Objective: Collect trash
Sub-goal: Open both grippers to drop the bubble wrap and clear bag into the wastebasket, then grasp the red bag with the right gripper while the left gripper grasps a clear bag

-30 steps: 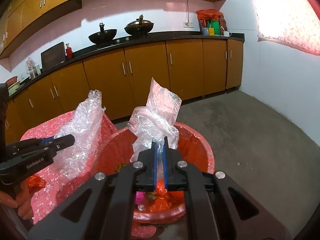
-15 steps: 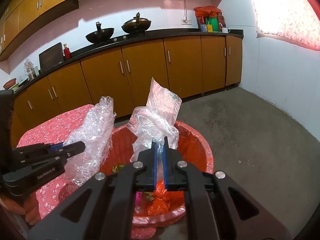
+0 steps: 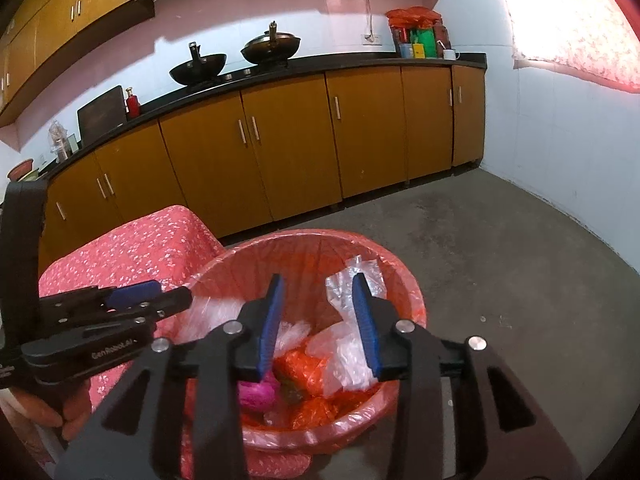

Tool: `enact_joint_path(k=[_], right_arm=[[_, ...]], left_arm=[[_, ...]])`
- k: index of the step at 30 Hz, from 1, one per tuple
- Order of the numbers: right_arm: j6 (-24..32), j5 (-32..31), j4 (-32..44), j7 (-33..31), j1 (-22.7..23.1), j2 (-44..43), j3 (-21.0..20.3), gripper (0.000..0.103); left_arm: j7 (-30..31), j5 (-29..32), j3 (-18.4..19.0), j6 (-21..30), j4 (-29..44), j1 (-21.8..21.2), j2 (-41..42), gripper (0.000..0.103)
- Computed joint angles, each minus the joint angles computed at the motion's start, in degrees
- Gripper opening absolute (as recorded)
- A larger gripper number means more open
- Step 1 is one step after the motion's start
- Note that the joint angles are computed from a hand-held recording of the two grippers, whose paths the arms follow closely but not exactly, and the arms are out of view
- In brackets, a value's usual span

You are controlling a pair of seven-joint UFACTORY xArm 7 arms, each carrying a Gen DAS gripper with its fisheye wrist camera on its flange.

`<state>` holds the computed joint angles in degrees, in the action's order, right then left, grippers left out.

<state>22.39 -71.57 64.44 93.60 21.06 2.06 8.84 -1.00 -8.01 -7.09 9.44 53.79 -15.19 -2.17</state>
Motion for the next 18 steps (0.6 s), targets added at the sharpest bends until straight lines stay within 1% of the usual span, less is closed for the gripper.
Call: enact_joint_path(k=[7, 11, 14, 18], right_arm=[[-0.1, -0.5, -0.8, 1.0, -0.2, -1.0, 0.3, 0.037], [-0.7, -0.8, -0.1, 0.3, 0.2, -0.4, 0.9, 0.037], [-1.5, -1.1, 1.2, -0.6, 1.2, 0.6, 1.2, 0.037], [-3.6, -0.4, 5.0, -3.3, 3.8, 3.8, 1.7, 0.04]], left_arm=[[-6.7, 6.1, 0.4, -1.2, -3.1, 2.6, -3.9, 0.048], [-8.5, 7.7, 1.2, -2.5, -6.2, 4.4, -7.6, 0.048], [-10.6, 9.9, 1.1, -3.4, -9.2, 7.3, -11.3, 0.048], [-12.8, 12.5, 1.2, -5.1, -14.6, 12.8, -18.2, 0.051]])
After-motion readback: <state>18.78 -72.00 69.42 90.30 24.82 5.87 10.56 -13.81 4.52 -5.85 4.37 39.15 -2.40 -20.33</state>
